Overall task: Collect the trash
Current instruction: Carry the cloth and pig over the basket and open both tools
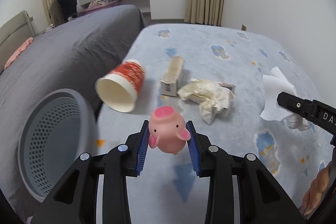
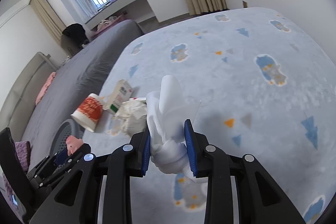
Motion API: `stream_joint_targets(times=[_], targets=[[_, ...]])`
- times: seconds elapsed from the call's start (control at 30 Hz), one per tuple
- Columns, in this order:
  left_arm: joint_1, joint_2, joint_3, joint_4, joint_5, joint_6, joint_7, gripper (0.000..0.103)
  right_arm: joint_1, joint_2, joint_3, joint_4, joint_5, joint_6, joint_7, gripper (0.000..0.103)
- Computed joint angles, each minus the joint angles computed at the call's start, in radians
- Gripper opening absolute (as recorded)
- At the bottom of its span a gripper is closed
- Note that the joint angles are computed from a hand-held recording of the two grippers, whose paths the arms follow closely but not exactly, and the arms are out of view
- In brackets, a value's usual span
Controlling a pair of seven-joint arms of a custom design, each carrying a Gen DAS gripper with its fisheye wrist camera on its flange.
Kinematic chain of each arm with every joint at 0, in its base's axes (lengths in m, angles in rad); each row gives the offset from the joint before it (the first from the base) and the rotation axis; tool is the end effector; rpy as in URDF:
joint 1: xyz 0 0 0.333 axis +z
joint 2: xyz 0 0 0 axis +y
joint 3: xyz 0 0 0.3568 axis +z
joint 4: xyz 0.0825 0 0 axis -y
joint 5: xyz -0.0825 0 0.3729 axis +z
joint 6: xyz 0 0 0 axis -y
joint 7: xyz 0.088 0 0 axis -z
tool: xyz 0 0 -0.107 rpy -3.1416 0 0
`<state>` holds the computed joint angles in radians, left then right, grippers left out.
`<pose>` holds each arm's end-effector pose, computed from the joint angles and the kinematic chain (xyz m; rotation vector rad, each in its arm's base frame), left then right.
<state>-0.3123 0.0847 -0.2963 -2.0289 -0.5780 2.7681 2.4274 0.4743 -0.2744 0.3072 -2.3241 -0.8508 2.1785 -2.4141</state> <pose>0.5128 -0.3223 0.5239 -0.7855 2.6019 -1.0000 0.3401 0.3113 0.5128 -0.6293 2.3637 -0.6772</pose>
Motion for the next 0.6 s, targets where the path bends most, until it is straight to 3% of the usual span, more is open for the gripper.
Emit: stream_joint_targets(times=[0.27,0.6], targets=[[0.053,-0.033,0.037,0.028,-0.087,-0.011,0.115,0.035,0.022,0.103,0.004,0.125,-0.058,-0.017,-0.044,0.029],[0.127,0.038,0.077,0.137,-0.039,-0.023,0.080,0.035,0.071,0.316,-0.079,0.367,-0.146,0.099,-0.184,0.029]])
